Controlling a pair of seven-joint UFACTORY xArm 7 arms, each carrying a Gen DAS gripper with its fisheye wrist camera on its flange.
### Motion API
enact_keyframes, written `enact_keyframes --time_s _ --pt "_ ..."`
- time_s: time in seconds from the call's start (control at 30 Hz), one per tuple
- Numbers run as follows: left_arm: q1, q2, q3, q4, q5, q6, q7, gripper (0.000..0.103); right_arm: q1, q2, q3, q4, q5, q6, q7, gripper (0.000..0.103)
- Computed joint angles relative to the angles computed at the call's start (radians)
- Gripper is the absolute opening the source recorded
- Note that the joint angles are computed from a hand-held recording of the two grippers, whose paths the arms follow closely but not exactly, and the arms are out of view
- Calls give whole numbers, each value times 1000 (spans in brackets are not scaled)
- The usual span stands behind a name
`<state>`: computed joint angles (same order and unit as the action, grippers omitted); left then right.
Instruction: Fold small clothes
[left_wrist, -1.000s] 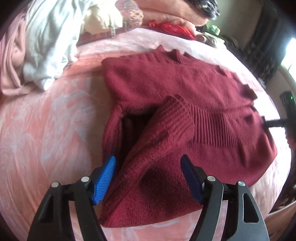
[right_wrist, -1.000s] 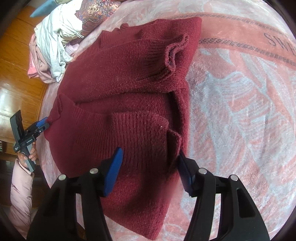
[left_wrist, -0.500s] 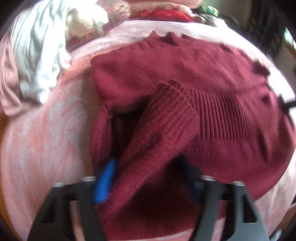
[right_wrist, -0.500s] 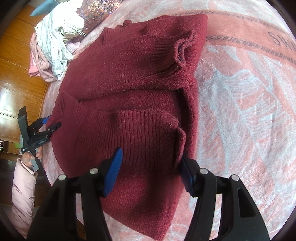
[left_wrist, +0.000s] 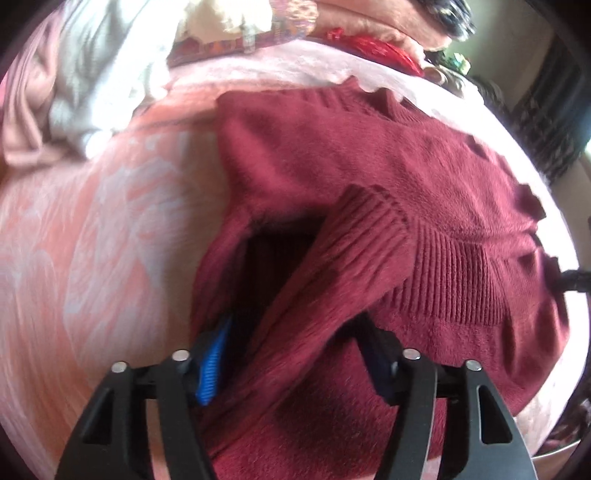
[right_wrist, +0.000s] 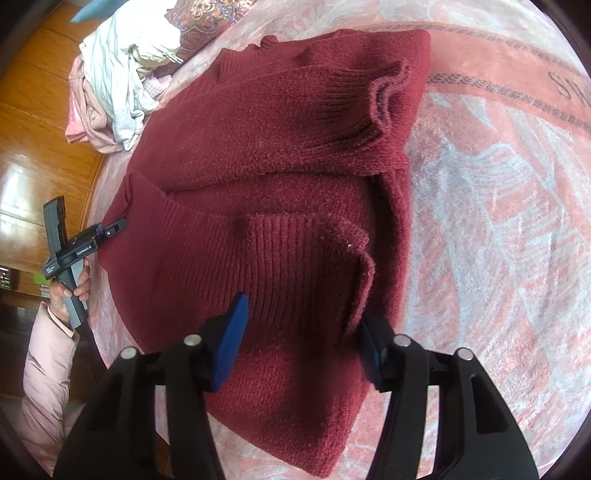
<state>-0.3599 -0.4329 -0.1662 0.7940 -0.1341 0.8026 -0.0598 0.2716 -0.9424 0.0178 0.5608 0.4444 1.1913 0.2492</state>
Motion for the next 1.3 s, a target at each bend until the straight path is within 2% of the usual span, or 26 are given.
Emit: enact_keyframes --time_s 0.13,0.2,0.3,0.37,0.4,0.47,0.53,0.67,0.8,0.87,1.03,1.13,1.3 --pt "2 40 -34 21 49 -34 -31 65 -2 13 11 6 -16 0 3 39" --pt "-5 55 -26 29 36 -42 -37 59 -5 19 8 1 -18 3 8 39" --pt "-7 52 -18 22 31 -60 -38 46 -4 15 -2 -12 -9 -2 6 38" --pt "-8 42 -16 12 29 -78 -41 31 -2 8 3 -11 -18 -1 -3 20" --pt "-3 29 -20 2 39 -90 -50 26 0 -1 -1 -11 -15 -1 -8 7" --pt "-12 4 -5 -18 20 -110 -39 16 6 -29 -17 -22 12 -12 -13 6" --pt "-28 -34 18 -47 -26 -134 -21 15 11 -62 -18 -18 13 -11 -27 6" --pt "-27 -82 23 -69 -44 -158 -19 14 9 -109 -14 -2 14 -12 -25 6" --pt "-34 -93 57 -38 -115 -175 -37 13 -7 -92 -22 55 -4 -45 -29 5" --pt "-19 -89 49 -11 -107 -186 -47 13 -19 -67 -23 95 -22 -66 -33 5" --pt "27 -6 20 102 -52 -219 -96 13 -49 94 -25 227 -67 -144 -46 5" --pt "71 99 -12 200 27 -228 -157 14 -70 236 -18 316 -101 -202 -51 5" --pt "98 317 -8 366 85 -269 -270 13 -108 457 -1 425 -153 -305 -38 5"
